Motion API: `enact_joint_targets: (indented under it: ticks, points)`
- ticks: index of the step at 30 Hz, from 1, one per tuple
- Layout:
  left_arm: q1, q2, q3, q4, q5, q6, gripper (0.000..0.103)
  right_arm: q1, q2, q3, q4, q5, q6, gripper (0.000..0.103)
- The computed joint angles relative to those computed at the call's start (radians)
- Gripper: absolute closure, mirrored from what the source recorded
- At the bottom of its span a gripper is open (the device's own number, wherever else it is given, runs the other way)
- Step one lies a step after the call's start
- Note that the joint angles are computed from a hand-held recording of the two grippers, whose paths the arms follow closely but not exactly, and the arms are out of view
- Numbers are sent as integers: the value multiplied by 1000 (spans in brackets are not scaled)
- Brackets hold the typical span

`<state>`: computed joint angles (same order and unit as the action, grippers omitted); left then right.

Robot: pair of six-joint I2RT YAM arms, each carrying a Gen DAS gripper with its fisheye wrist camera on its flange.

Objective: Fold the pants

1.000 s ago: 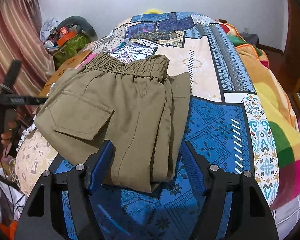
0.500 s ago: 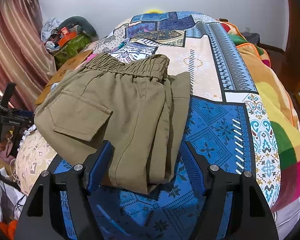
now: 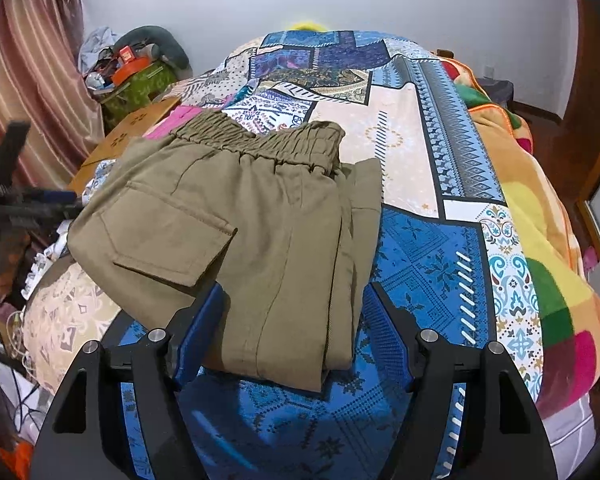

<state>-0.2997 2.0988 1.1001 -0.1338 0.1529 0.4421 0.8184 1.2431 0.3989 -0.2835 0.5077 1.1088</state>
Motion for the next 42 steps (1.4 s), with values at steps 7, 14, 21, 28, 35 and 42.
enact_joint_targets:
  ticks: [7, 14, 21, 28, 35, 42]
  points:
    - [104, 0, -21, 26, -80, 24, 6, -12, -70, -69, 37, -20, 40, 35]
    - [142, -59, 1, -13, 78, -30, 6, 5, -140, -50, -114, 27, 91, 35]
    - [54, 12, 117, -92, 184, -78, 6, -156, -202, -67, -53, -45, -65, 33]
    - [14, 220, 338, -270, 247, -114, 13, -425, -49, -154, 287, -348, -236, 33]
    - [-12, 231, 385, -278, 286, -109, 45, -586, 38, -180, 456, -558, -327, 45]
    - [-69, 225, 402, -209, 189, -128, 86, -600, 96, -121, 455, -584, -377, 77]
